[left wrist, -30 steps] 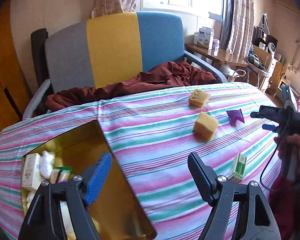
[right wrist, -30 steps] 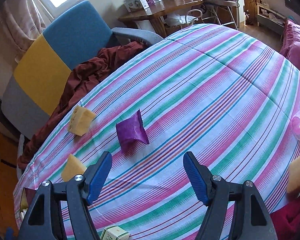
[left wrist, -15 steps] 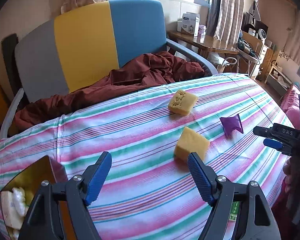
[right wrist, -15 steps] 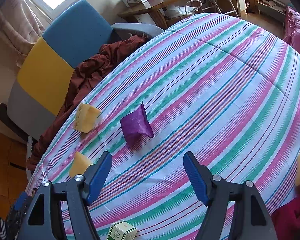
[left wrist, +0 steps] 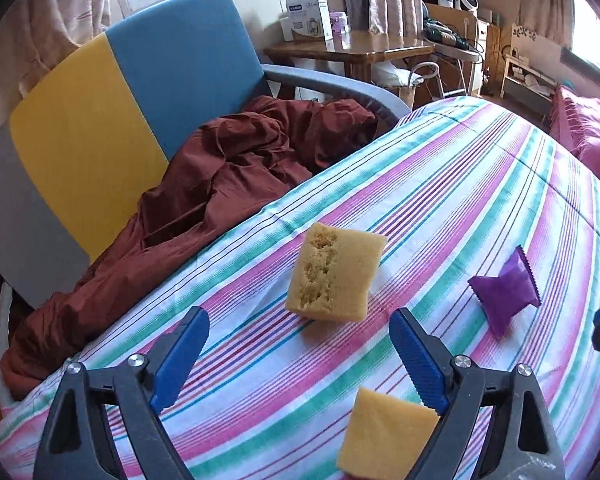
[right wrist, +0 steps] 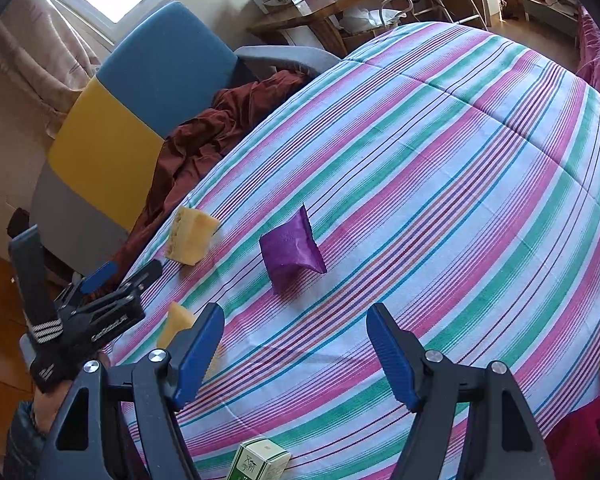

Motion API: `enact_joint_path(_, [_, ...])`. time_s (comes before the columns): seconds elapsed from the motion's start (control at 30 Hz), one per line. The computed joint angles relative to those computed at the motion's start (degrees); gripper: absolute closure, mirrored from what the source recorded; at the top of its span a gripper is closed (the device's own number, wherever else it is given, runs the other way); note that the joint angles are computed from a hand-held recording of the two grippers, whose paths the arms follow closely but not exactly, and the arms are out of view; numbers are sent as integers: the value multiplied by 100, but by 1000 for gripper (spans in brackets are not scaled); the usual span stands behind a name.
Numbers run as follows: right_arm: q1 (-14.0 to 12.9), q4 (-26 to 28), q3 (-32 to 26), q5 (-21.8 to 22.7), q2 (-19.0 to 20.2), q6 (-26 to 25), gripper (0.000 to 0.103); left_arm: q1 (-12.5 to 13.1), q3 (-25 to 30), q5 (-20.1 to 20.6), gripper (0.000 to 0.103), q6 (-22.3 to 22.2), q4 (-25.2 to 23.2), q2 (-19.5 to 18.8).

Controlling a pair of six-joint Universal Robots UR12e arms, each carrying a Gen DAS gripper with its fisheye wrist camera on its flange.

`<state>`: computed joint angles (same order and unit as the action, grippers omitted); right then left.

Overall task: Organize objects
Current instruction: 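Grasp a yellow sponge with the left tool, then grasp the second purple packet with the right tool while the left tool holds the sponge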

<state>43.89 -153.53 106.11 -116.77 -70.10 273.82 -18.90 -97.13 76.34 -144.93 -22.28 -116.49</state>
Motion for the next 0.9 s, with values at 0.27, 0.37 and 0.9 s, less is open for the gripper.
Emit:
enact_joint_path(0.27, [-30,-126,-68,254,95,-165,28,-171,507,-28,9,20,-324,-440])
enact_joint_path(0.37, [-49,-91,-84,352,110,-200,28,-209,629,54,10,10,-430,-560])
enact_joint_path(0.9, [-107,460,-99,470,66,14,28,231,-292,-229,48,-720,-187,302])
